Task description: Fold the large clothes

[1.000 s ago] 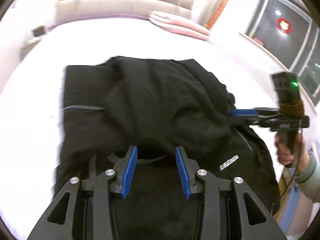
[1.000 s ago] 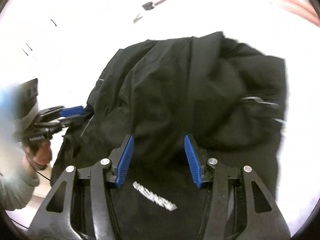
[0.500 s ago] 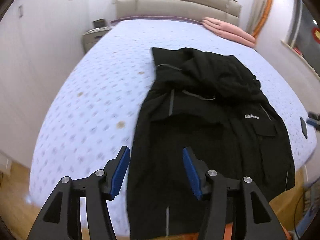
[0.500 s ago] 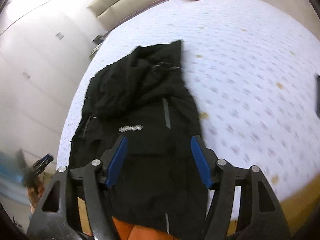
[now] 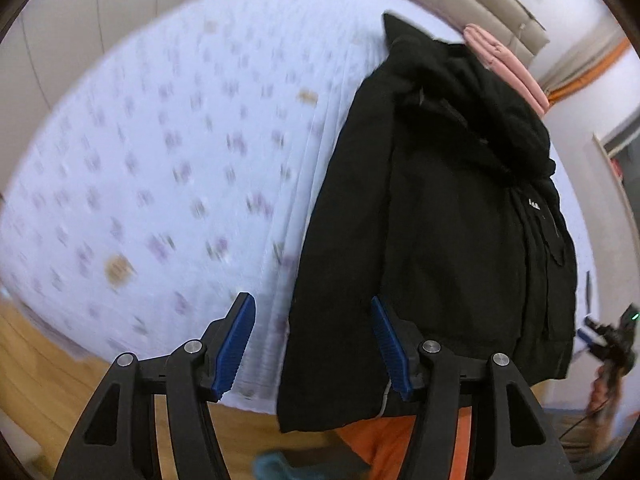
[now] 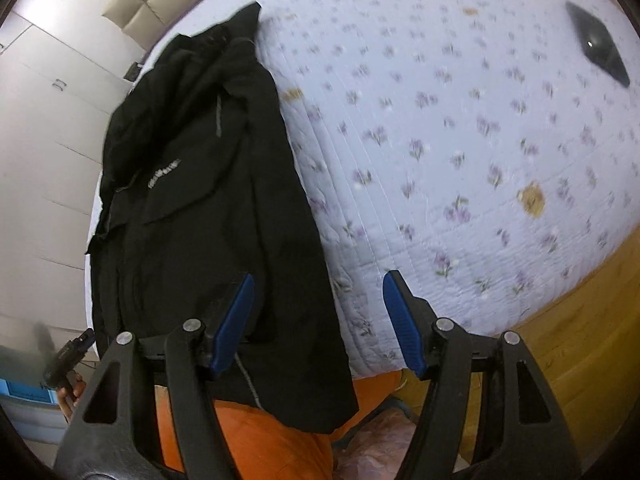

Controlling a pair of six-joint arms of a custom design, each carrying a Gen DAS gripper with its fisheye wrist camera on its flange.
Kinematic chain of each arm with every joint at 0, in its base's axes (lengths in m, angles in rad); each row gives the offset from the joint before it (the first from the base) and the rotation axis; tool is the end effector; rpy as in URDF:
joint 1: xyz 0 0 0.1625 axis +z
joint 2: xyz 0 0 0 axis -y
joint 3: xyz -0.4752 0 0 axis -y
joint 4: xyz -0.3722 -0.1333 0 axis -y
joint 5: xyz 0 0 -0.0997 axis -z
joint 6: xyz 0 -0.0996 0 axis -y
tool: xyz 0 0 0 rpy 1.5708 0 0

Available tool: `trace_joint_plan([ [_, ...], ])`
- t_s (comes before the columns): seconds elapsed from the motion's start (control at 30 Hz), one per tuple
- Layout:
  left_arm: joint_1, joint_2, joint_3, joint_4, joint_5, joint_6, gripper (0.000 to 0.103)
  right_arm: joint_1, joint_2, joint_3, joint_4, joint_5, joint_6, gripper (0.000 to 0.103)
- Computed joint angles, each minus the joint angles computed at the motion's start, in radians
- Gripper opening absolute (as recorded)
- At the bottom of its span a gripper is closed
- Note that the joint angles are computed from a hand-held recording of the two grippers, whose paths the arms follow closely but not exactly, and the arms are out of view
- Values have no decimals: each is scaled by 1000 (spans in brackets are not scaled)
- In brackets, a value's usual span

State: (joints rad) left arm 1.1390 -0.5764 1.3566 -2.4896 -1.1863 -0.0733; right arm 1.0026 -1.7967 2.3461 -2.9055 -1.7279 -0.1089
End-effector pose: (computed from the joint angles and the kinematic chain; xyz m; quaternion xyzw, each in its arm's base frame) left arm -0.1691 -0.7748 0.0820 0.1616 0.9659 -0.1134 0.1676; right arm -0.0897 -0.3592 0.4322 -0.2389 -0.8900 0.3357 0.1951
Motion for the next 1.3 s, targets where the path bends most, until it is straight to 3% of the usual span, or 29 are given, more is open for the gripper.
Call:
trace_joint_plan([
  [0.07, 19, 12, -14, 33, -53, -40, 62, 13, 30, 5, -13, -39, -13, 64],
  [0.17, 19, 6, 14, -1, -70, -44, 62, 0, 47, 27, -35, -22, -38, 64],
  [0.27, 25, 1, 28, -8, -124, -60, 62, -47, 37, 71, -81, 63, -60, 64],
  [0.3, 21, 1, 36, -20, -113, -56, 62, -73, 19, 85, -77, 117, -68, 59],
  [0.33, 17, 0, 44, -29, -106, -54, 60, -103, -3, 92, -43, 180, -77, 48],
  [0.37, 13, -3, 55, -42, -98, -53, 57, -127, -20, 98, -11, 227, -87, 42],
  [0.43, 4, -8, 74, -57, -75, -45, 40, -133, -36, 113, 5, 230, -104, 34],
  [0.5, -4, -17, 92, -71, -69, -35, 32, -133, -54, 129, 26, 227, -121, 33],
  [0.6, -2, -30, 100, -81, -98, -41, 31, -127, -69, 139, 31, 231, -121, 34],
  [0.67, 5, -33, 99, -78, -128, -52, 31, -120, -63, 137, 30, 221, -94, 37],
  [0.7, 6, -32, 97, -75, -133, -54, 32, -113, -55, 131, 35, 214, -79, 45],
  [0.77, 10, -27, 89, -61, -132, -57, 39, -85, -30, 129, 12, 183, -54, 52],
  [0.8, 14, -25, 83, -49, -139, -63, 47, -70, -19, 129, 0, 160, -52, 56],
  [0.87, 22, -19, 76, -35, -154, -85, 52, -14, 13, 125, -18, 85, -48, 58],
  [0.97, 18, -16, 80, -39, -141, -88, 52, 75, 59, 114, -33, -34, -51, 58],
  [1.0, 17, -19, 81, -30, -129, -91, 52, 116, 78, 105, -33, -100, -49, 55],
  [1.07, 1, -15, 84, -23, -76, -94, 30, 146, 83, 100, -36, -135, -48, 30],
  [1.1, -7, -15, 82, -11, -64, -87, 14, 165, 77, 95, -33, -154, -35, 13],
  [1.23, -29, -49, 101, -41, -82, -76, 9, 177, -11, 97, -30, -89, -14, 6],
  [1.3, -40, -69, 97, -47, -106, -80, 9, 207, -54, 84, -26, -96, -11, 6],
])
